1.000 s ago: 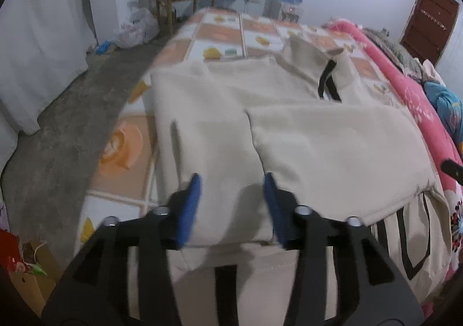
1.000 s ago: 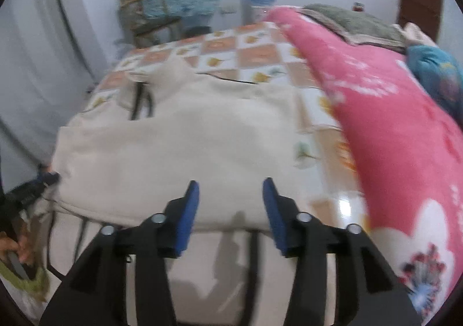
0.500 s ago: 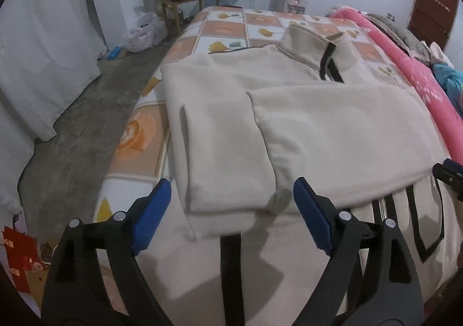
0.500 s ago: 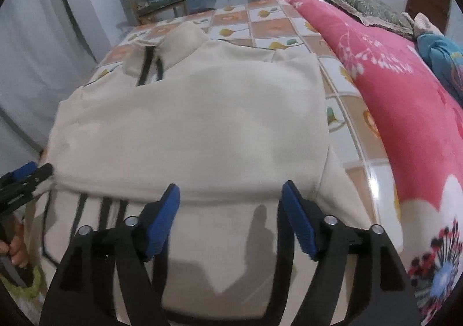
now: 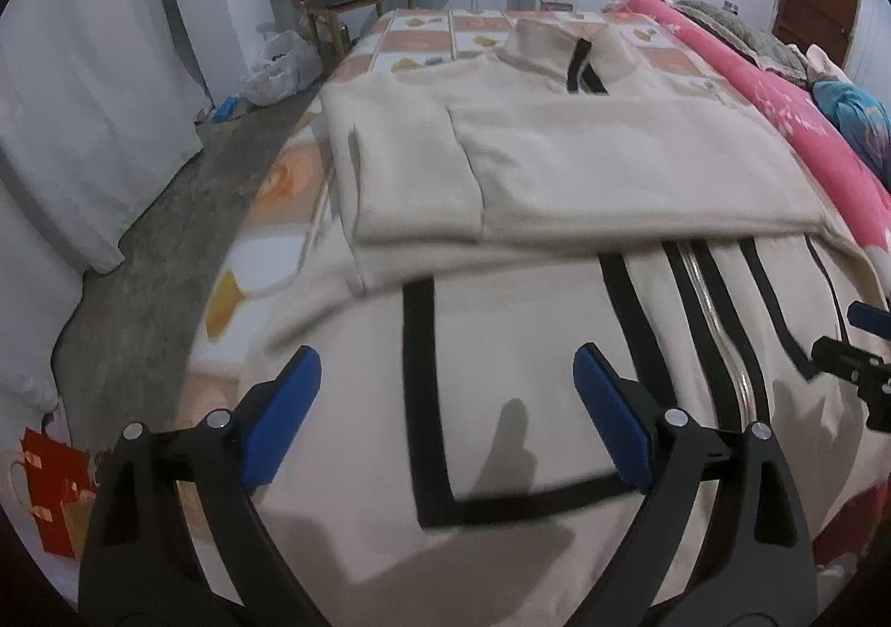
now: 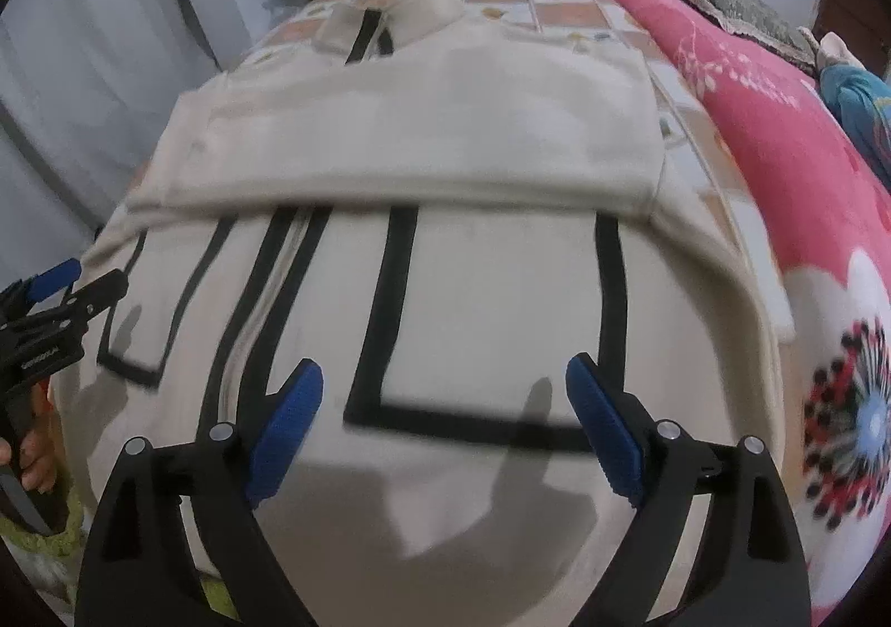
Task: Fold large clothes
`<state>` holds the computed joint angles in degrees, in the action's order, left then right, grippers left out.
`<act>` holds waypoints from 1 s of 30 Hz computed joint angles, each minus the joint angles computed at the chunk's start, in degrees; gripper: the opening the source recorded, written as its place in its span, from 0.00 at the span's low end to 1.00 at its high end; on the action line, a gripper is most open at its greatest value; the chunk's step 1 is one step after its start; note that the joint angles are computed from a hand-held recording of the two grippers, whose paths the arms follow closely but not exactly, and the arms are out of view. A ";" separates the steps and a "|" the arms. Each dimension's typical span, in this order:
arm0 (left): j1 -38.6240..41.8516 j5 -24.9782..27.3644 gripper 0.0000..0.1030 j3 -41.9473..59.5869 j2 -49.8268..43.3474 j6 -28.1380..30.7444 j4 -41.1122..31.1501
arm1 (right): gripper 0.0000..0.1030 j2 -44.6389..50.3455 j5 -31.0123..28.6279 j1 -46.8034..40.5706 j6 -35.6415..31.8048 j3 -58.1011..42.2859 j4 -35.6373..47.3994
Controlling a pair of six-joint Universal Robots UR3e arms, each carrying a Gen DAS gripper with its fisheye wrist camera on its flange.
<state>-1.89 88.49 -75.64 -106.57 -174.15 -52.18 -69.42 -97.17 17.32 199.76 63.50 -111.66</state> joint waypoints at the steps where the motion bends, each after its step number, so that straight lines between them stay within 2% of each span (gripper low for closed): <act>1: -0.17 0.28 0.86 -1.41 0.96 -0.09 0.23 | 0.84 -0.73 -0.79 0.62 0.70 1.20 -0.09; 8: -0.62 1.53 0.86 -16.61 9.50 -1.11 7.66 | 0.91 -6.45 -4.01 4.06 4.33 13.57 -5.71; 12: -0.11 1.03 0.86 -25.91 14.44 -1.45 11.53 | 0.93 -8.67 -9.99 7.87 8.68 20.64 -12.53; 17: 0.62 0.77 0.86 -32.24 19.91 -1.85 13.58 | 0.93 -8.04 -14.93 10.81 10.53 20.12 -12.14; 21: 3.33 -2.01 0.86 -35.27 24.10 -1.39 12.87 | 0.93 -8.84 -13.37 9.82 10.32 21.79 -13.58; 26: 8.00 -6.15 0.86 -42.15 32.96 2.04 12.30 | 0.94 -9.93 -11.02 8.24 8.99 24.08 -16.11; 30: 12.78 -8.24 0.86 -46.24 40.73 5.87 7.85 | 0.94 -9.91 -10.79 8.16 8.81 24.64 -17.05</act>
